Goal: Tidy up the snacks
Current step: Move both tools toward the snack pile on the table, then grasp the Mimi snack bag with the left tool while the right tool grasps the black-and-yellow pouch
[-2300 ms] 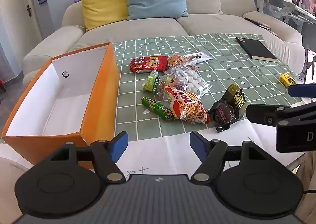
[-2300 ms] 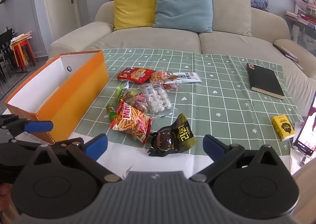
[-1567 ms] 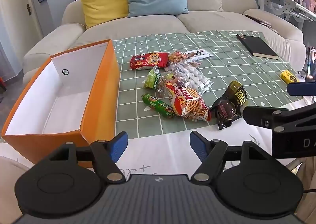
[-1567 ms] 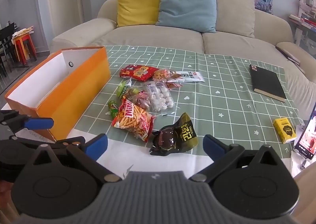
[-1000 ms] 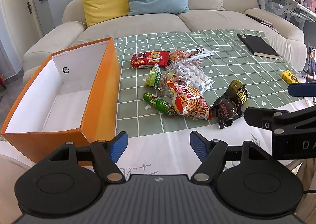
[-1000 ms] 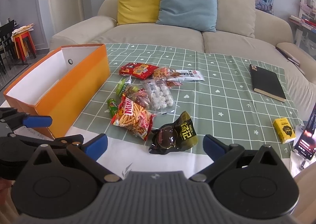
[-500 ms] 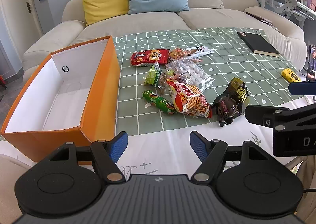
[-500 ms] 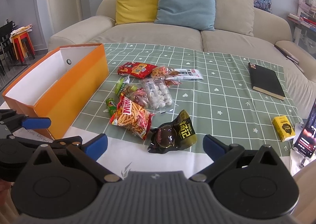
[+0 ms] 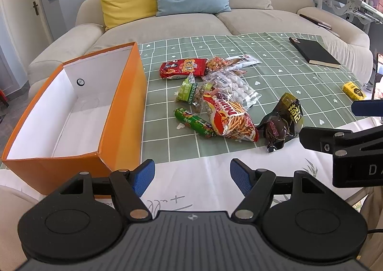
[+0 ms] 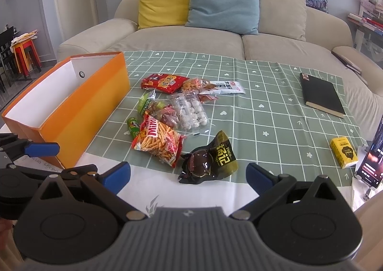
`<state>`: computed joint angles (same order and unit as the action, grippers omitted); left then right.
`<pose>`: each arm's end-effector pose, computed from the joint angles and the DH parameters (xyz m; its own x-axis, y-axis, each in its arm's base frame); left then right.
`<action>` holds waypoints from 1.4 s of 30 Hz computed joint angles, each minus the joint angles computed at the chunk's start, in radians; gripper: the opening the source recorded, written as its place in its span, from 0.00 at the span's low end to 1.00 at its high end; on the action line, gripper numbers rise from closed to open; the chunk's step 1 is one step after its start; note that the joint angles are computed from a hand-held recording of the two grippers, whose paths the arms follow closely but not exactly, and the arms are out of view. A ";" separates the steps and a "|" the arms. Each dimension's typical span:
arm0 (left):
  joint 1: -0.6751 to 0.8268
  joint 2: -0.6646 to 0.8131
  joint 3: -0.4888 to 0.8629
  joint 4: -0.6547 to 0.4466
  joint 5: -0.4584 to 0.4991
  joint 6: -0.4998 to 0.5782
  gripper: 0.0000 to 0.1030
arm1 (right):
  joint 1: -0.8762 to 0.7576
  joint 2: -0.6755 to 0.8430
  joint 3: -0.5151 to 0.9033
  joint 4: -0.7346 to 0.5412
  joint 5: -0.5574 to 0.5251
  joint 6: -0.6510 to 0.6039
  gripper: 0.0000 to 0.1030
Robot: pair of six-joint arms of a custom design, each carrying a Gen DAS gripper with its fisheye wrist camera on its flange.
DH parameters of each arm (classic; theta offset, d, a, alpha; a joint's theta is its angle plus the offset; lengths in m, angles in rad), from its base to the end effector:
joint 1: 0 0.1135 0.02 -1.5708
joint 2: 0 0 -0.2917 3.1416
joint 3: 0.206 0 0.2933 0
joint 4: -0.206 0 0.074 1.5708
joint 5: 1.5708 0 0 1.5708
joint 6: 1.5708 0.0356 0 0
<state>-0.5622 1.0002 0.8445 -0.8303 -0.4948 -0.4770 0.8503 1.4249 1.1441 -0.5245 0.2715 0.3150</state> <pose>0.1897 -0.0995 0.2859 -0.7403 -0.0111 -0.6722 -0.1042 0.9897 0.0983 0.2349 0.2530 0.3021 -0.6386 -0.2750 -0.7187 -0.4244 0.9050 0.0308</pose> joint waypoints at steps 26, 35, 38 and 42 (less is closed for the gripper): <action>0.004 0.004 0.007 -0.008 0.007 0.001 0.82 | -0.003 0.002 -0.005 0.000 -0.002 0.006 0.97; 0.002 -0.002 0.003 0.010 0.025 0.013 0.77 | -0.014 0.006 -0.006 0.004 -0.014 0.007 0.96; 0.026 -0.006 -0.004 0.055 0.070 0.047 0.70 | -0.027 0.014 -0.002 0.009 -0.021 0.009 0.96; 0.065 0.019 -0.004 0.113 0.142 0.088 0.51 | -0.052 0.039 0.006 0.025 -0.023 0.000 0.91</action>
<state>-0.4970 1.0193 0.8401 -0.7171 -0.3526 -0.3890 0.7986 1.4640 1.1499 -0.4997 0.2480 0.3145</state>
